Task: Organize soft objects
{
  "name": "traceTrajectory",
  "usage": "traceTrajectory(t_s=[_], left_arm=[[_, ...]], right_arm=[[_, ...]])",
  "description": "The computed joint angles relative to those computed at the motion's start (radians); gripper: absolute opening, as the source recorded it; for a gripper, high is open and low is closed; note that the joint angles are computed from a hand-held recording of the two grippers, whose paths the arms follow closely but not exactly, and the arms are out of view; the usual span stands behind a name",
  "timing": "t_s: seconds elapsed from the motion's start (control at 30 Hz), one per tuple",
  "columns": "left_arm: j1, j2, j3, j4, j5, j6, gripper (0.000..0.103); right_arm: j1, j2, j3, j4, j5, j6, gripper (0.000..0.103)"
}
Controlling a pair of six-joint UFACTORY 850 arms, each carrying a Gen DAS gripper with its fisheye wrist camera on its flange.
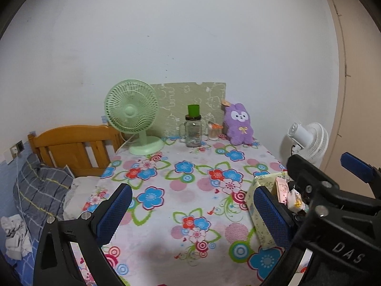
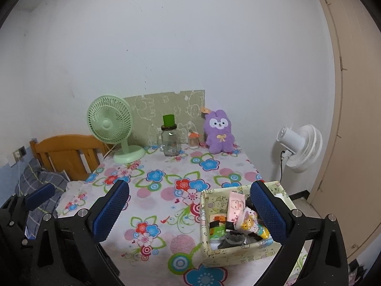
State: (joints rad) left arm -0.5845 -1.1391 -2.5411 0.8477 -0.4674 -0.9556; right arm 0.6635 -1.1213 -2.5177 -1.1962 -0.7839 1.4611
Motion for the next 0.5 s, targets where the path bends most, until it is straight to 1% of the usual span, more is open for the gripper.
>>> traceTrajectory(t_s=[0.03, 0.13, 0.23, 0.33, 0.5], left_arm=[[0.001, 0.029, 0.051, 0.049, 0.013, -0.054, 0.103], [0.004, 0.086, 0.149, 0.154, 0.033, -0.170, 0.103], [0.008, 0.121, 0.210, 0.221, 0.041, -0.247, 0.103], [0.008, 0.144, 0.252, 0.268, 0.048, -0.299, 0.103], [0.010, 0.160, 0.281, 0.292, 0.059, -0.332, 0.103]], right_arm=[[0.002, 0.008, 0.014, -0.012, 0.002, 0.013, 0.103], [0.008, 0.028, 0.050, -0.043, 0.008, 0.052, 0.103], [0.013, 0.048, 0.086, -0.064, 0.016, 0.086, 0.103], [0.016, 0.053, 0.096, -0.070, 0.017, 0.093, 0.103], [0.022, 0.069, 0.124, -0.093, 0.008, 0.119, 0.103]])
